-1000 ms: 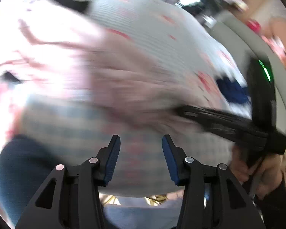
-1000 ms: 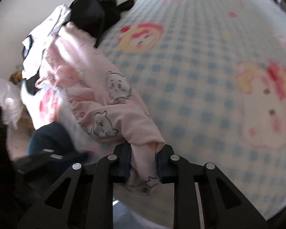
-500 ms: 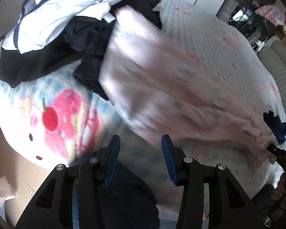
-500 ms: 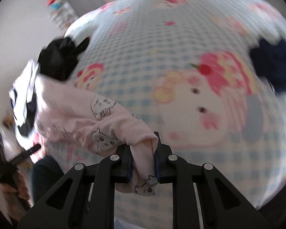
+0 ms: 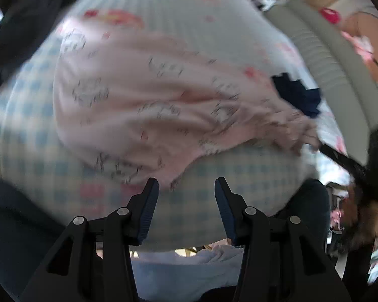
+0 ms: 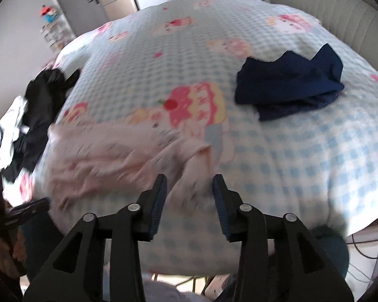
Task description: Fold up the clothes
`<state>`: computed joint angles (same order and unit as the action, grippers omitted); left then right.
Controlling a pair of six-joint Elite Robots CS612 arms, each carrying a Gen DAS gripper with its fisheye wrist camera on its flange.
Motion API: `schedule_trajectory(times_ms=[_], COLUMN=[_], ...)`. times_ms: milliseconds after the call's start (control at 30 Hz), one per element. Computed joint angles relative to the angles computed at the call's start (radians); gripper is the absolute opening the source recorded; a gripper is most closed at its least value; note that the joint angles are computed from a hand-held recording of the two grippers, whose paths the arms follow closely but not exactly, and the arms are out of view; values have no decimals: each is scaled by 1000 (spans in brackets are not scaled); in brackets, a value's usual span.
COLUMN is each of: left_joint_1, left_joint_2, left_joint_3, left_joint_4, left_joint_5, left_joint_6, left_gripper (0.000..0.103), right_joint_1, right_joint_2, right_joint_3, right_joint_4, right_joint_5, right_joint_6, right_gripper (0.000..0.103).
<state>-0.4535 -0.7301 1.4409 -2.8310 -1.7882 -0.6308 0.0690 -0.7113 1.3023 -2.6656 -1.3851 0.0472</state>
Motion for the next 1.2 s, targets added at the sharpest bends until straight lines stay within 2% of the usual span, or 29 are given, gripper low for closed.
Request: schedule_trajectory(times_ms=[67, 167, 267, 367, 400, 500, 600, 667, 733, 833, 900, 967, 1067, 1133, 1200], left_joint_1=[-10, -17, -12, -18, -18, -1, -11, -11, 4, 7, 10, 1, -14, -18, -18], left_joint_2=[-5, 2, 11, 0, -4, -12, -7, -10, 10, 26, 27, 19, 19, 23, 30], left_joint_3=[-4, -23, -47, -60, -59, -50, -19, 7, 2, 1, 4, 0, -37, -52, -64], left_joint_4=[45, 123, 156, 155, 143, 105, 16, -6, -12, -32, -65, -37, 85, 120, 145], left_joint_5=[54, 145, 185, 321, 348, 291, 186, 112, 5, 40, 59, 135, 218, 229, 189], left_joint_6=[3, 2, -9, -17, -22, -32, -20, 2, -44, -117, -151, -147, -98, -79, -62], left_gripper=[48, 48, 48, 42, 42, 42, 45, 46, 46, 44, 44, 42, 41, 41, 41], right_joint_1=[-1, 4, 19, 22, 25, 32, 41, 42, 38, 29, 30, 34, 29, 30, 28], right_joint_2=[-7, 14, 53, 87, 97, 115, 111, 99, 93, 87, 80, 78, 87, 98, 109], right_joint_3=[19, 7, -28, -73, -94, -131, -124, -89, -69, -49, -18, -8, -28, -48, -70], right_joint_4=[41, 117, 97, 74, 87, 76, 2, -61, -80, 20, -5, -36, -45, -58, -64], right_joint_5=[49, 106, 52, 34, 27, -1, -64, -105, -124, -64, -39, -45, -15, -32, -35], right_joint_6=[-29, -66, -55, -5, 3, 17, 15, 18, 29, 50, 43, 43, 69, 69, 88], right_gripper=[41, 41, 41, 41, 44, 46, 46, 46, 48, 48, 48, 48, 48, 48, 48])
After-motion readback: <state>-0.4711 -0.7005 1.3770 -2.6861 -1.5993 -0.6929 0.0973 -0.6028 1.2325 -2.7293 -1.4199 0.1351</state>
